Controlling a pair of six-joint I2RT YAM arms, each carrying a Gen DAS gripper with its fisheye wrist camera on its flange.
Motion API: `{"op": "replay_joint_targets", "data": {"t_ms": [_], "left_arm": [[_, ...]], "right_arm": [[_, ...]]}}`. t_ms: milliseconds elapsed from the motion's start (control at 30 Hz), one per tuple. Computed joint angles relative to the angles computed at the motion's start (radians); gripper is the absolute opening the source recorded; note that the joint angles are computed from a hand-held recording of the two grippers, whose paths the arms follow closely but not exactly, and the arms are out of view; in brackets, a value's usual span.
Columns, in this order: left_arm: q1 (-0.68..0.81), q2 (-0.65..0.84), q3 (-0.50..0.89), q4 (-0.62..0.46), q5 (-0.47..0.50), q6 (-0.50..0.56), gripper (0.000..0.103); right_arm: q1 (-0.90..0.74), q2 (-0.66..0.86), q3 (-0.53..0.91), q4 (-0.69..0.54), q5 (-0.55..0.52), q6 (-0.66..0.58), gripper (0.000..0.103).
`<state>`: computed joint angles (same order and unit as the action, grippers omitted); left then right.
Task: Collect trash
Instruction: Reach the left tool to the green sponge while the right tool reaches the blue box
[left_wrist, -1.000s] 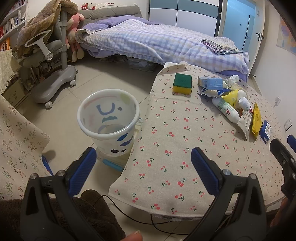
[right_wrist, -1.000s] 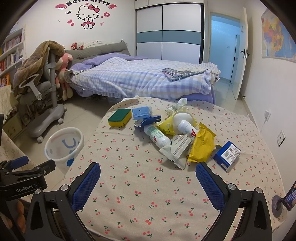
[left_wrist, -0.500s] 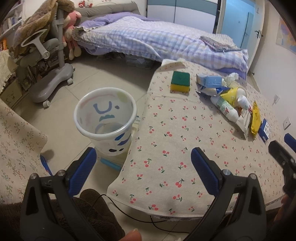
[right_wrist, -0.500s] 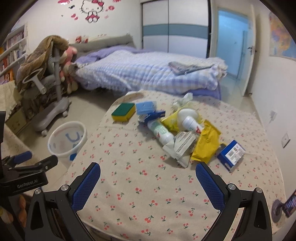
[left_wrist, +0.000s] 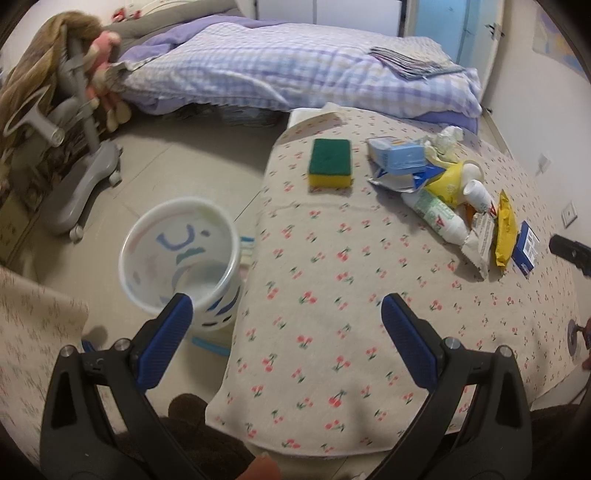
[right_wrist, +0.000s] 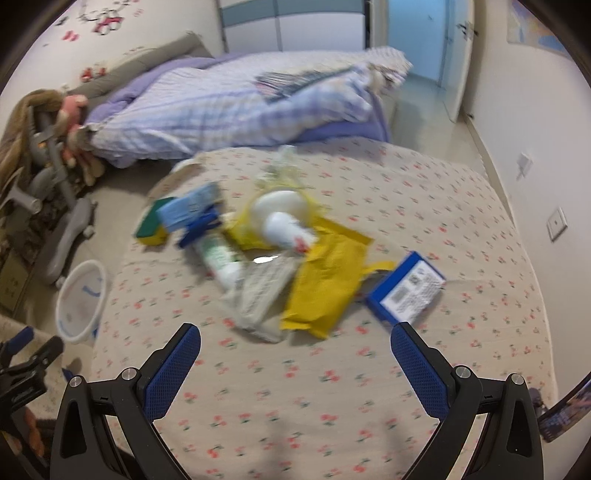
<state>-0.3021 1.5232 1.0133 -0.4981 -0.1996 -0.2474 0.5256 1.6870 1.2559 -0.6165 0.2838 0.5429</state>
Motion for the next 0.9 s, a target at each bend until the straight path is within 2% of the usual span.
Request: {"op": "replay_joint_targets", "data": {"t_ms": [100,300,433,667,733,867,900], "left_arm": [[-0.028,0.073,0.091,-0.038,-0.013,0.030,0.102],[-0.055,0.236,0.278,-0.106,-0.029,0.083,0.102],[-0.042,0.312,0.338,-0.078,0.011,0.084,0.102],[-0.022,0.406,0.458,-0.076,0.066,0.065,0.102],[-0.005,0.446,0.515,-0.082,0.101,0.050,0.102],[0.036,0.581,0.668,-0.125,0.108,0.004,0.102],[0.045,0.612,0.700,-0.136,0.113,-0.012,0.101]], "right_arm": [[-0.083,0.035,0.032,-0.032,-0.052,0.017,0.103],[-0.246,0.088,0.008,0.008,-0.149,0.047,0.103],[-0.345,0.170,0.044,0.001,-0.266,0.069,0.103],[-0.403,0.318,0.136,-0.040,-0.310,0.106,0.103],[-0.411,0.335,0.136,-0.032,-0.319,0.114,0.097],[-0.430,0.324,0.085,0.035,-0.370,0.141,0.083],[-0.430,0.315,0.077,0.047,-0.371,0.139,0.074]]}}
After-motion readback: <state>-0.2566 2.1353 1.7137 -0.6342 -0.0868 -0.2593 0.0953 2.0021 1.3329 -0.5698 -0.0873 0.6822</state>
